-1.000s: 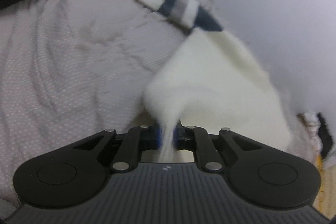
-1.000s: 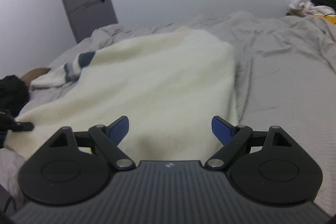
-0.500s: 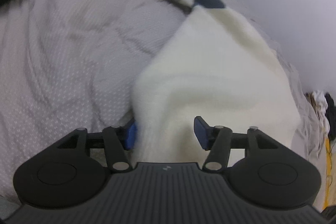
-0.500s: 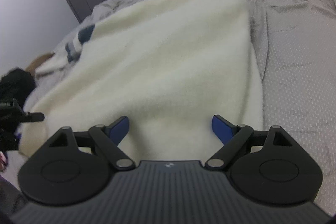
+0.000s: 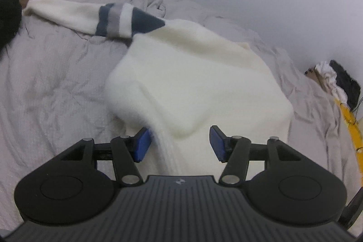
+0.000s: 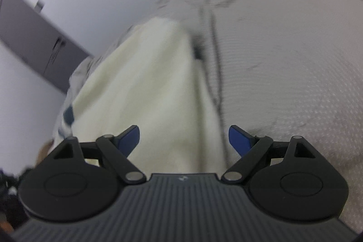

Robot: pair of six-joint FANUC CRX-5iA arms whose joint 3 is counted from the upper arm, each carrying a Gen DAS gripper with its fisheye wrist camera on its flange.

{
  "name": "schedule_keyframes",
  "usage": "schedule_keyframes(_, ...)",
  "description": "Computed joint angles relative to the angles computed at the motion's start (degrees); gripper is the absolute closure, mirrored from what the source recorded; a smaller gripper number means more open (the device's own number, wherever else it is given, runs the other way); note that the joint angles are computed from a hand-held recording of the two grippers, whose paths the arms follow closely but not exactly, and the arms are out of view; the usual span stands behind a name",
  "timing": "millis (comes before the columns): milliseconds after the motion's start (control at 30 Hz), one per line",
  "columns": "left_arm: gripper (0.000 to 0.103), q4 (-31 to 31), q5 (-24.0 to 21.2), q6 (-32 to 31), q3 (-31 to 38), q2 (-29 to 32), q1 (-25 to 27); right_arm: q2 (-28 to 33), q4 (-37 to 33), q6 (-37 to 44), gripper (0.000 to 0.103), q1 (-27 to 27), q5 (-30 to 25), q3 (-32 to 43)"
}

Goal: Fold large clothes

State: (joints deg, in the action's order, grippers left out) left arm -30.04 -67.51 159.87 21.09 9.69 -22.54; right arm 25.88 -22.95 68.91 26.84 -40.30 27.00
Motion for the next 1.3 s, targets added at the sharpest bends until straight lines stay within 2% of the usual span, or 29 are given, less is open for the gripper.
schedule_keyframes(33,0.041,0.22,-0.47,0.29,-0.09,-0.15,0.2,0.63,-0.21,-1.05,0.018,-0.32,-0.14,0.65)
schedule_keyframes(100,0.041,0.26,-1.21,0.61,-0.64,-0.7,0.34,2.2,0.07,-3.29,0.033,-0.81,-1.43,2.55)
schedule_keyframes(167,0.041,-0.15,-2.46,0.79,-1.58,-1.63,0.17,3.64,-0.63,-4.13,0.037,-1.19,-2.87,4.43)
schedule_keyframes(233,0.041,-0.57,-3.99,0.99,-3.05,-2.85,0.31,4.06,-2.04,-4.19,0.038,-1.46,-2.06,4.47)
schedule_keyframes(400,0.041,-1.86,-8.8,1.82,-5.24,-5.2,-0.77,4.88,-2.61,-8.54,0.061,-1.99,-3.29,4.67)
schedule_keyframes(600,0.041,-5.85,-10.21,3.14,-4.04,-6.07,-4.48,4.23,-3.64,-7.71,0.064,-2.1,-5.86,4.61)
schedule_keyframes(700,0.041,-6.31,-7.7,2.51,-1.41,-3.98,-5.15,3.81,-6.98,-5.46,0.065,-2.55,-7.61,4.79)
schedule_keyframes(833,0.041,-6.01,-1.86,-0.62,2.9,1.06,-5.06,2.79,-11.86,-0.53,0.064,-3.56,-7.43,4.15)
schedule_keyframes(867,0.041,-5.67,0.89,-2.1,3.08,1.98,-4.91,2.64,-13.06,0.18,0.065,-3.85,-7.16,4.05)
schedule_keyframes(900,0.041,-4.75,2.85,-3.49,3.5,3.0,-4.63,2.37,-13.12,0.48,0.072,-3.85,-6.82,3.76)
schedule_keyframes(1000,0.041,-0.89,9.47,-5.96,3.37,5.6,-2.92,1.41,-10.86,0.31,0.081,-3.41,-6.01,2.38)
schedule_keyframes(1100,0.041,-4.35,8.78,-5.58,5.03,8.5,-3.85,0.97,-8.42,-2.25,0.082,-2.91,-4.86,0.86)
schedule_keyframes(1233,0.041,-0.12,14.72,-5.79,-0.8,6.65,-0.79,0.11,-5.29,-4.83,0.082,-2.34,-2.35,-1.03)
schedule_keyframes(1300,0.041,1.42,17.21,-5.48,-3.76,5.29,0.82,-0.59,-0.31,-8.74,0.085,-1.02,0.34,-2.79)
